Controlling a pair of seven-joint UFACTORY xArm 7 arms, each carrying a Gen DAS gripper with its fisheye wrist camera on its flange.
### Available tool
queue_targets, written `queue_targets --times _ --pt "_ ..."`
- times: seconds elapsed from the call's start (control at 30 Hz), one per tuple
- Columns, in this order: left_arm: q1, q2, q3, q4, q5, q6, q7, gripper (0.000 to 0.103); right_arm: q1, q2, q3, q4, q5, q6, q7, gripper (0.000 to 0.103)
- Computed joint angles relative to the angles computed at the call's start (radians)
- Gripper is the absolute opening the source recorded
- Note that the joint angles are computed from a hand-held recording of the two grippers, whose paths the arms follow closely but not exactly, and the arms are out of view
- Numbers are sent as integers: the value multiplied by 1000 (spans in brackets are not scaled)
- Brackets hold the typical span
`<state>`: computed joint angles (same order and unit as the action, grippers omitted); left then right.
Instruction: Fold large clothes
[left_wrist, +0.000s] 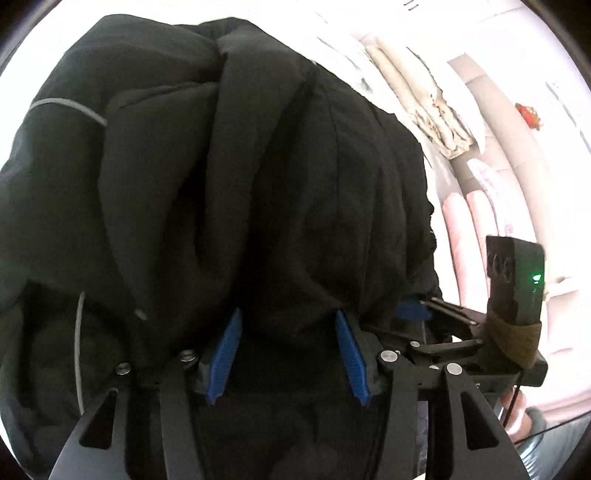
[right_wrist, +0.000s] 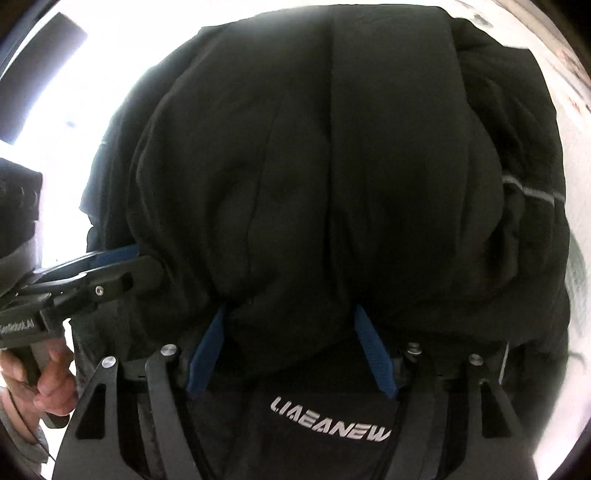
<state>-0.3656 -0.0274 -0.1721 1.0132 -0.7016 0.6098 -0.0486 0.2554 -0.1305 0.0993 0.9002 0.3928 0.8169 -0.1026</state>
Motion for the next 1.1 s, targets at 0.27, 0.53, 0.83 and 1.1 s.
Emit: queue_targets --times 0.27,0.53,0.83,1.1 --pt "-2 -270 33 -137 109 90 -116 54 -25 -326 -51 -173 42 67 35 76" --pt "27 -701 99 -365 250 321 -226 54 -93 -734 -49 -325 -124 273 260 76" --pt "77 -1000 120 -497 327 618 -350 54 -177 -1119 -80 -434 -282 657 379 76" --pt "103 -1154 128 -636 295 775 -420 54 -270 -1291 -143 -554 -364 835 315 76"
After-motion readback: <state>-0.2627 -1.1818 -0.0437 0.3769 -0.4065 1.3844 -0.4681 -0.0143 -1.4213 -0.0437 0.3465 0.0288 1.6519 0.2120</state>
